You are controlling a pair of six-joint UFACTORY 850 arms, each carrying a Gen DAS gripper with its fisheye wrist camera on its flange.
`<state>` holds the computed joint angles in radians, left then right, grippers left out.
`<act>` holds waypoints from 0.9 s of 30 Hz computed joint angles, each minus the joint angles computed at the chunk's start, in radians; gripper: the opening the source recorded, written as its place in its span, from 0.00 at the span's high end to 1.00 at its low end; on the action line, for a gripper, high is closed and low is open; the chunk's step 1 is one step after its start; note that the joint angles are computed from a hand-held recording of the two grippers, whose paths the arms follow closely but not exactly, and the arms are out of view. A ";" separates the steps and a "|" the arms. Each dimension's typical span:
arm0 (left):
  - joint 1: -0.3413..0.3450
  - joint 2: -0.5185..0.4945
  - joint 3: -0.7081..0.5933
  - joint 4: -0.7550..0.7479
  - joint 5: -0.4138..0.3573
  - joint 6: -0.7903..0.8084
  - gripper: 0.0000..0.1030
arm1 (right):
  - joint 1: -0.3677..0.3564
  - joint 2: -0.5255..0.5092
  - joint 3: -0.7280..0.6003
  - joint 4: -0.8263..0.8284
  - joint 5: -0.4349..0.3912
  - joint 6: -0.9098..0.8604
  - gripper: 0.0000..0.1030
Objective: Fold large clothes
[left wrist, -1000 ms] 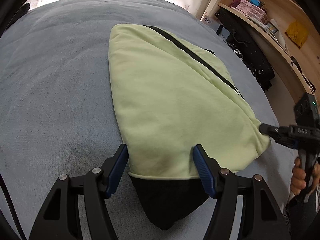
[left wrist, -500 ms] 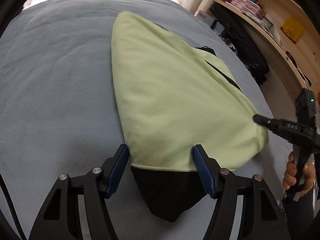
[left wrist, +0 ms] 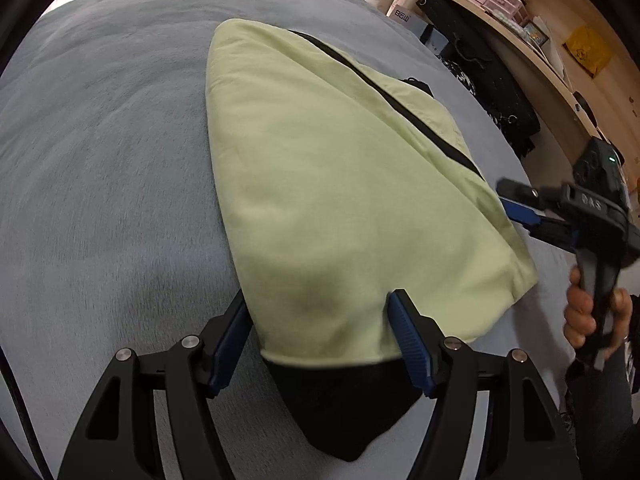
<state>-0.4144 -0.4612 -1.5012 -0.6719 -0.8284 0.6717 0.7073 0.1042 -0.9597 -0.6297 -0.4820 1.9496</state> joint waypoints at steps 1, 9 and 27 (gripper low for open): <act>0.003 -0.012 -0.016 -0.007 -0.012 0.002 0.34 | -0.029 -0.004 0.007 0.027 0.043 -0.025 0.54; 0.033 -0.145 -0.195 -0.066 -0.130 -0.032 0.31 | -0.181 -0.051 0.002 0.197 0.209 -0.209 0.54; -0.027 -0.227 -0.294 0.028 0.051 -0.141 0.31 | -0.162 -0.255 -0.231 0.078 -0.251 -0.411 0.96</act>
<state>-0.4413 -0.6885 -1.7948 -0.6438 -0.7777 0.5305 0.5454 -0.1511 -1.1904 -0.5522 -0.7326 1.5382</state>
